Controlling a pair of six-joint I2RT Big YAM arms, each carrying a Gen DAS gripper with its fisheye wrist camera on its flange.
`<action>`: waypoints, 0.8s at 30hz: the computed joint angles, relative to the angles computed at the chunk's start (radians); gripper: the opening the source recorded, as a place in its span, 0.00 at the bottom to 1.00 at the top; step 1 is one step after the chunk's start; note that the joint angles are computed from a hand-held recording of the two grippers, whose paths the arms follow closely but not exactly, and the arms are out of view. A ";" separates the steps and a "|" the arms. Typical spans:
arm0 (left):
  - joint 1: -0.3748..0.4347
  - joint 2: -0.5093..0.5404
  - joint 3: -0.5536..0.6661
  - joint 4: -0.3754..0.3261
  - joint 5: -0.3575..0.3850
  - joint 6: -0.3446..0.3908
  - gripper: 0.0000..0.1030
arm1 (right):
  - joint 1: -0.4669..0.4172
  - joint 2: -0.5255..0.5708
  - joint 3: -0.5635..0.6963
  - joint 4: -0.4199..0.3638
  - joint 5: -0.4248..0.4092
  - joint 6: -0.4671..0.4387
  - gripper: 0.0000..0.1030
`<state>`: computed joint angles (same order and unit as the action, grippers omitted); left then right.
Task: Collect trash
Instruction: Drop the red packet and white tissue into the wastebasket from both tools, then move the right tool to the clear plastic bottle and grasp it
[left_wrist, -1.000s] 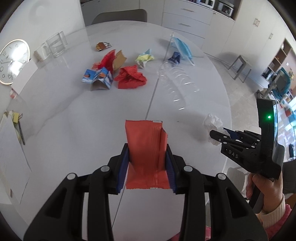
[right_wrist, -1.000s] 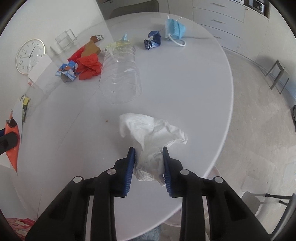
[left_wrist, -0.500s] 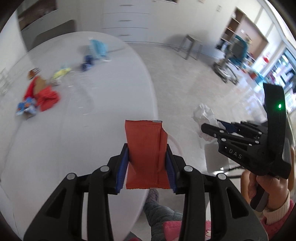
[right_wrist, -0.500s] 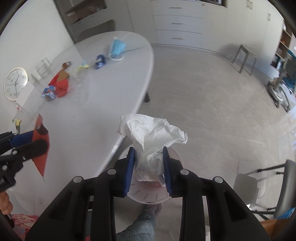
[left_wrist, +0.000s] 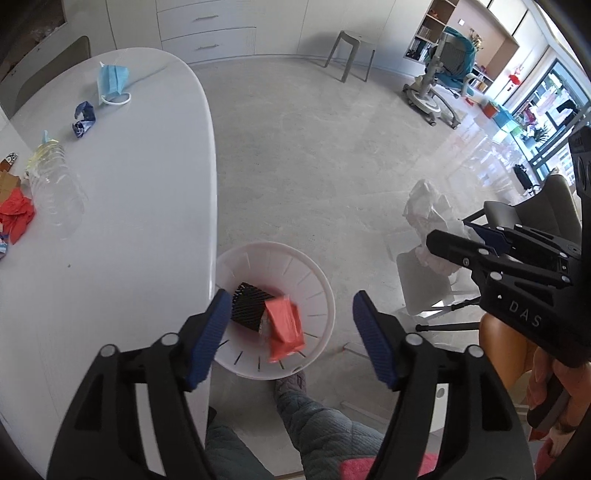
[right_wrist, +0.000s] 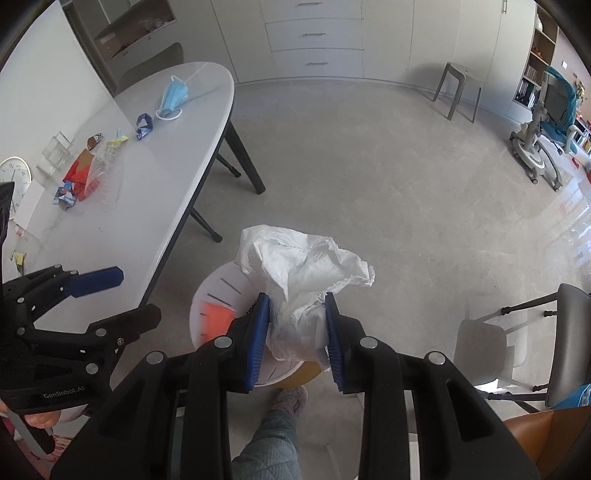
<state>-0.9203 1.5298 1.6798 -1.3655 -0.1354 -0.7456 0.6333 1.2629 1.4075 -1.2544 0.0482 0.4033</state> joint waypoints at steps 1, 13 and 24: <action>-0.001 -0.003 0.000 -0.006 -0.009 -0.004 0.71 | 0.004 0.003 -0.003 0.006 -0.007 -0.002 0.29; 0.023 -0.166 -0.062 -0.125 -0.151 -0.102 0.89 | 0.091 0.070 -0.006 0.069 -0.072 -0.019 0.66; 0.064 -0.309 -0.108 -0.211 -0.214 -0.177 0.92 | 0.189 0.144 0.106 0.035 0.066 0.068 0.98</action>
<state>-0.8559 1.2209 1.5718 -1.5765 -0.3490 -0.9231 0.8228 1.4070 1.5134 -1.2190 0.1147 0.4709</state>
